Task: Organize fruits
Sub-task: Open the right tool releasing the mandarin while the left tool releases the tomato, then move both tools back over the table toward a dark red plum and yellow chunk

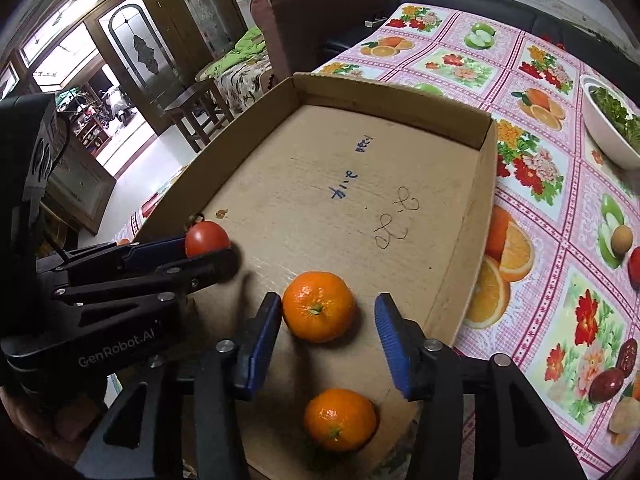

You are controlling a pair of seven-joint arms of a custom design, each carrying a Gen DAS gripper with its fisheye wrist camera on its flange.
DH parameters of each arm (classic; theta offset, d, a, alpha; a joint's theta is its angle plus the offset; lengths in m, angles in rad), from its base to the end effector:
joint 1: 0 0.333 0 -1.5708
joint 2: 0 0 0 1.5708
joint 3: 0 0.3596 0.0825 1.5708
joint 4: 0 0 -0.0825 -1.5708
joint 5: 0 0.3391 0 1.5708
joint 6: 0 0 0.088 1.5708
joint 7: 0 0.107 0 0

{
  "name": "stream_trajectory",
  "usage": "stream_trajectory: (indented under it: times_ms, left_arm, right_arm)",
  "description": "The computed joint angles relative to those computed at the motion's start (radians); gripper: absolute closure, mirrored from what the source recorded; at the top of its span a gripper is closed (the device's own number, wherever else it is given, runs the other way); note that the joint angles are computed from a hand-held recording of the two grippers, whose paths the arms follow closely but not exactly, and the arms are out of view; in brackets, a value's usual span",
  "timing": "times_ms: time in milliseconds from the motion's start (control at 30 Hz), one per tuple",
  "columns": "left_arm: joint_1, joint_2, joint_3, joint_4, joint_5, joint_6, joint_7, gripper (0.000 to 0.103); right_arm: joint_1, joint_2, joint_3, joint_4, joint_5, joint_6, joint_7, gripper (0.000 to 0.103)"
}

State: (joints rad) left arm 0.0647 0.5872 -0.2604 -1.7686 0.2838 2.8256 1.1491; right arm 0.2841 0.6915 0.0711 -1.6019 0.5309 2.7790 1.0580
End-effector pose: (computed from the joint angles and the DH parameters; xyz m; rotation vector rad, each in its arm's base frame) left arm 0.6816 -0.1159 0.3609 -2.0548 1.9428 -0.6220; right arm 0.6918 0.2198 0.3368 -2.1363 1.4365 -0.1735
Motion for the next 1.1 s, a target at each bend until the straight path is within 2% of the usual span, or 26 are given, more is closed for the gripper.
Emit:
stream_trajectory:
  times_ms: [200, 400, 433, 500, 600, 767, 833, 1100]
  left_arm:
    - [-0.022, -0.028, 0.021, -0.027, 0.03, 0.031, -0.025, 0.061]
    - [-0.024, -0.036, 0.01, -0.035, 0.041, 0.036, -0.024, 0.061]
    - [-0.025, -0.039, 0.009, -0.038, 0.042, 0.038, -0.023, 0.061]
    - [-0.029, -0.047, 0.008, -0.046, 0.048, 0.044, -0.021, 0.061]
    - [-0.039, -0.063, 0.013, -0.063, 0.062, 0.062, -0.024, 0.061]
    - [-0.04, -0.078, -0.006, -0.078, 0.066, 0.079, -0.01, 0.061]
    - [-0.041, -0.08, -0.021, -0.08, 0.061, 0.078, 0.002, 0.061]
    - [-0.057, -0.074, -0.077, -0.082, 0.036, 0.071, 0.067, 0.061]
  right_arm:
    - [-0.032, -0.044, 0.035, -0.061, 0.051, 0.042, -0.051, 0.052]
    - [-0.078, -0.109, 0.076, -0.156, 0.149, 0.096, -0.119, 0.052]
    - [-0.101, -0.12, 0.1, -0.168, 0.179, 0.098, -0.148, 0.052]
    - [-0.093, -0.139, 0.085, -0.192, 0.196, 0.113, -0.15, 0.051]
    - [-0.134, -0.182, 0.126, -0.245, 0.275, 0.145, -0.219, 0.051]
    - [-0.179, -0.239, 0.158, -0.312, 0.414, 0.193, -0.333, 0.051]
    - [-0.199, -0.258, 0.164, -0.338, 0.479, 0.205, -0.377, 0.051]
    - [-0.227, -0.305, 0.103, -0.423, 0.647, 0.229, -0.438, 0.05]
